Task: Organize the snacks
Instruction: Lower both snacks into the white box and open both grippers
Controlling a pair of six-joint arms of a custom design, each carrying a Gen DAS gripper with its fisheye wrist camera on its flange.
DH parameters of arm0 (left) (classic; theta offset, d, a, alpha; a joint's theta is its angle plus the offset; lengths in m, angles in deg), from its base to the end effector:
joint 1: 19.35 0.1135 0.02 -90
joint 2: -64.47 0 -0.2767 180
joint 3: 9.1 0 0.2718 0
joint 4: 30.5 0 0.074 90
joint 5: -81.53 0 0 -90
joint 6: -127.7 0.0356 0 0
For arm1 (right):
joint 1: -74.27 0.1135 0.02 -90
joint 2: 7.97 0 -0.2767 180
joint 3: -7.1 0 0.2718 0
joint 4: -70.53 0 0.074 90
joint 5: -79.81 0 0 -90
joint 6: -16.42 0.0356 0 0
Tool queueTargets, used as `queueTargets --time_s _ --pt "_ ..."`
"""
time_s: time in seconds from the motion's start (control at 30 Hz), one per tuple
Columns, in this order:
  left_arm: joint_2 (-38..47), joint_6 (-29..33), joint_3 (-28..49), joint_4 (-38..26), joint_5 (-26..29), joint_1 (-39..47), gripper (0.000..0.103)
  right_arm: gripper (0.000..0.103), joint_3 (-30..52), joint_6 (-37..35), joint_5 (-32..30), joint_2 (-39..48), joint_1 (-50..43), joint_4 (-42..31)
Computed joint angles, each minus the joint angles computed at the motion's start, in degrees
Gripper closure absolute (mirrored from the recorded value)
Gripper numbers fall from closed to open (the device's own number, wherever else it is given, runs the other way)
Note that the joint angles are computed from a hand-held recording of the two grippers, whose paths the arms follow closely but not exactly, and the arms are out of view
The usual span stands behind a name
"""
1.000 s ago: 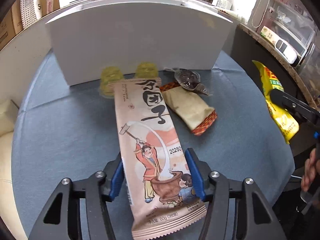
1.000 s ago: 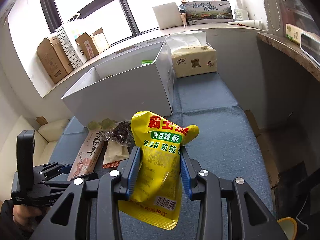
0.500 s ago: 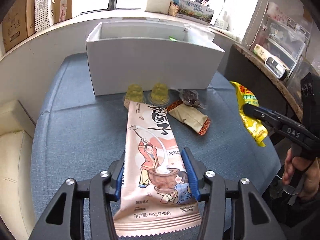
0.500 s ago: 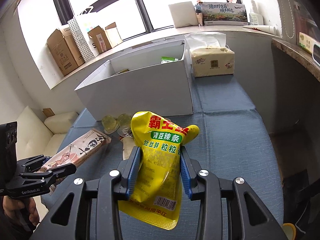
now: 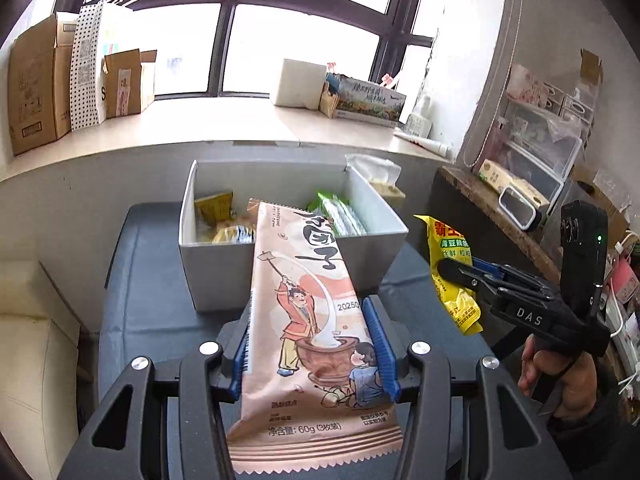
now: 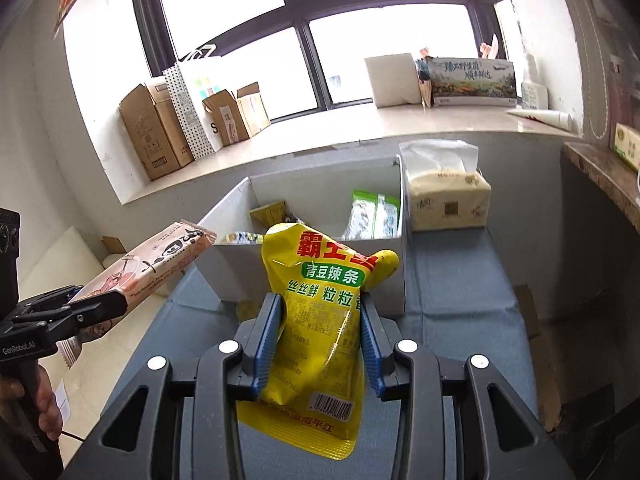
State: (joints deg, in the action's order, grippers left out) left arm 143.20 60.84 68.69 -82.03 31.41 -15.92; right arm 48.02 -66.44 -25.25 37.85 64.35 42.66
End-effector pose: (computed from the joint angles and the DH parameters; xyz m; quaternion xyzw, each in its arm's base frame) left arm 0.3002 -0.0049 0.3001 0.2604 0.8582 -0.2448 0.3685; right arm 0.1879 -0.0235 0.2301 0.0670 0.8700 0.1035 0.4774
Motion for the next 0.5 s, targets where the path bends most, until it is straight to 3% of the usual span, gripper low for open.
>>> queueTargets --time_s 0.17,0.43,0.47,0.5 --pt "7.94 -6.42 12.08 1.14 -2.99 -3.72 0.048 0.062 12.12 -1.39 -0.27 12.88 1.69 2.50" --pt "30.43 -11.18 33.39 1.47 -13.20 -10.28 0.048 0.060 32.57 -1.57 -0.86 39.06 1.48 3.51" --pt "32.47 -10.85 35.04 1.91 -14.45 -10.85 0.047 0.054 34.35 -0.85 -1.39 41.33 1.06 3.68" --pt "34.24 -10.74 36.35 2.23 -16.00 -11.36 0.044 0.037 35.82 -0.24 -1.99 43.31 0.71 4.11"
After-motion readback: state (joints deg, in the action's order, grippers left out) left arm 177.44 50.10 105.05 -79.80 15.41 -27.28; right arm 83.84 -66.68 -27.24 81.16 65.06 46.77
